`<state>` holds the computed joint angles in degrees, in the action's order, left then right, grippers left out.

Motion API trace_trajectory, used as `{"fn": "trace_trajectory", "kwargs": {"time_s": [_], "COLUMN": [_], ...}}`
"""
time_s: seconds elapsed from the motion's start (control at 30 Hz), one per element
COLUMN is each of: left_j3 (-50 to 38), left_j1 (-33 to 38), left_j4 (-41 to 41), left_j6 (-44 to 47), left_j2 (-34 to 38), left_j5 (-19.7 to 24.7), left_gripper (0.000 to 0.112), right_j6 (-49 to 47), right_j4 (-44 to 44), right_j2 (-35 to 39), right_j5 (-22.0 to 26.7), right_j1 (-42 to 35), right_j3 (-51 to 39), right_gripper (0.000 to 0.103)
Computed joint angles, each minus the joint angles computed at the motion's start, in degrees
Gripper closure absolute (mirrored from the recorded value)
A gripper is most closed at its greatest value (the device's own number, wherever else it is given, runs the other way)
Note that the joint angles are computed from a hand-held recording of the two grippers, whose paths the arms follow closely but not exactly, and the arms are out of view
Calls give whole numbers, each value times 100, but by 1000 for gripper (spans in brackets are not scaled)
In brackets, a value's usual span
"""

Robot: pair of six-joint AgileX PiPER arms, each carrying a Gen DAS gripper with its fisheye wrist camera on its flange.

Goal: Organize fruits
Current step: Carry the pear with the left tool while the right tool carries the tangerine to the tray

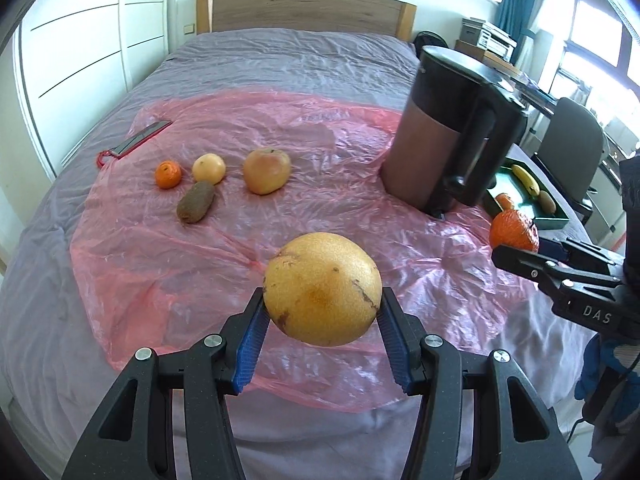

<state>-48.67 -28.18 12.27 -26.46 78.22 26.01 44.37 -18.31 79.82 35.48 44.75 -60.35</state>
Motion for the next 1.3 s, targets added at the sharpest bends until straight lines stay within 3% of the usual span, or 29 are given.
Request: {"fn": "trace_trajectory", "kwargs": {"time_s": [0.33, 0.43, 0.67, 1.0, 1.2, 1.3], "left_j3": [-809, -1249, -2382, -4524, -6494, -7844], "left_j1": [-1191, -1547, -2151, -2462, -2540, -2540], "left_j4": [351, 349, 198, -294, -467, -552], "left_j6": [-605, -616, -468, 206, 667, 904], "left_j2": [573, 931, 1808, 3266, 4464, 5262], "left_j5": [475, 613, 868, 1522, 2213, 2759], "left_gripper": [64, 64, 64, 64, 64, 64], "right_j6": [-128, -622, -3074, -6325, -7297, -7507], "right_j4": [170, 564, 2233, 4421, 5045, 5175], "right_j2": [-1387, -1760, -2320, -1883, -1008, -572], "right_j5": [8, -37, -14, 48, -168, -324], "right_j1": [-867, -1421, -3376, -5807, -6488, -6641], "right_j3": [1376, 1656, 2042, 1936, 1366, 1075], "right_gripper": [79, 79, 79, 79, 79, 79]}}
